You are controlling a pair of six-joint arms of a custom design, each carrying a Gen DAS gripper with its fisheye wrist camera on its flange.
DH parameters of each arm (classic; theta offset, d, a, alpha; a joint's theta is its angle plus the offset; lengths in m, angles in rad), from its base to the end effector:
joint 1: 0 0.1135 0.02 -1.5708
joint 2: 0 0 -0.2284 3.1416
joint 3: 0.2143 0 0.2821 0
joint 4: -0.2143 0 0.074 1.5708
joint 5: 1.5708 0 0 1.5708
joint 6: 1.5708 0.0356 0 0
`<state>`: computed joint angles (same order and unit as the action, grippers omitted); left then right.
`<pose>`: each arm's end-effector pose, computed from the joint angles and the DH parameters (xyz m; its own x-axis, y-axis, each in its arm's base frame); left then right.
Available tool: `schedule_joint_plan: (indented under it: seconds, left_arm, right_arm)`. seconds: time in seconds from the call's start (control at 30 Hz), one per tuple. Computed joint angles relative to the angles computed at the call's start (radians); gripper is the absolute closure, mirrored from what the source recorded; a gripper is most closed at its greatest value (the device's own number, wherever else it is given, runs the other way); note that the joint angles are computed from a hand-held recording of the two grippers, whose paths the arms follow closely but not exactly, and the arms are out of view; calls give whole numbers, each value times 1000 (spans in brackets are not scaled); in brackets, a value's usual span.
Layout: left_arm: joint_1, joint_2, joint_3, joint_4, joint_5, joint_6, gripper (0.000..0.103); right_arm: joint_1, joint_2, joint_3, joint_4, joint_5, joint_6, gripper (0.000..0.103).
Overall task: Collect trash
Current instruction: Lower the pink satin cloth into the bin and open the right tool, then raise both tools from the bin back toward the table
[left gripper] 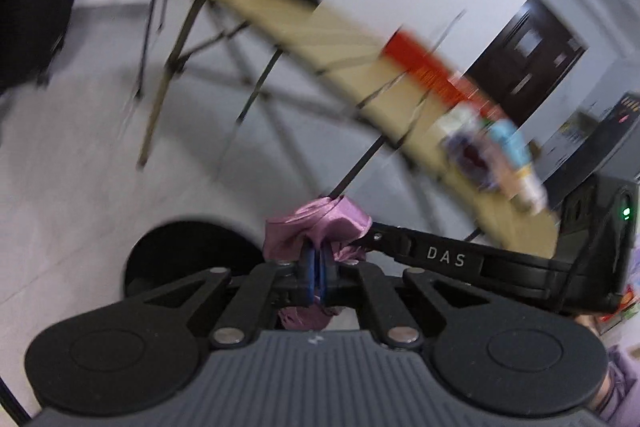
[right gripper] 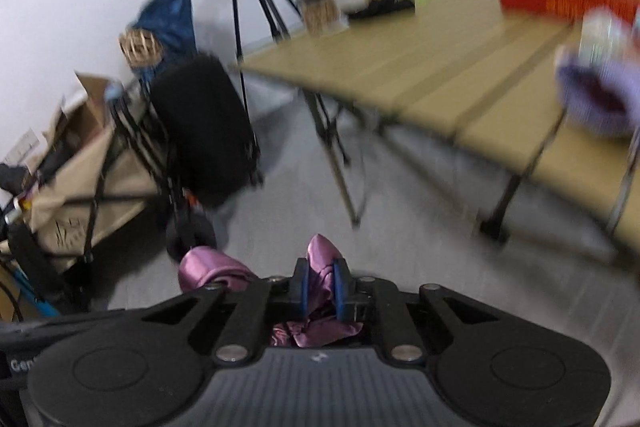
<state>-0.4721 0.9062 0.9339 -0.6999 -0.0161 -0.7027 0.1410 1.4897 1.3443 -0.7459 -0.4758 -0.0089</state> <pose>0.2129 -0.1081 0.2926 -0.7098 -0.3631 -0.6036 -0.0200 0.8669 -0.4980 0.3436 0.0652 0.2784 -0.7665 -0.1168 -0.6315 -0.4167 0.8387 0.3507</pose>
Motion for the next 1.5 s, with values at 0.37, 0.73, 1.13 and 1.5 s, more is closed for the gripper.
schedule_joint_plan:
  seconds: [0.37, 0.73, 1.13, 1.5]
  left_arm:
    - [139, 465, 139, -143, 77, 83, 97]
    - [163, 500, 148, -176, 44, 130, 52]
    - [125, 409, 165, -175, -55, 116, 34]
    - [-164, 164, 107, 142, -349, 184, 10]
  right_arm:
    - [91, 354, 52, 32, 163, 40, 78]
    - [115, 438, 83, -12, 210, -80, 66]
    - [94, 194, -21, 3, 197, -130, 61]
    - [-266, -302, -103, -51, -114, -236, 42]
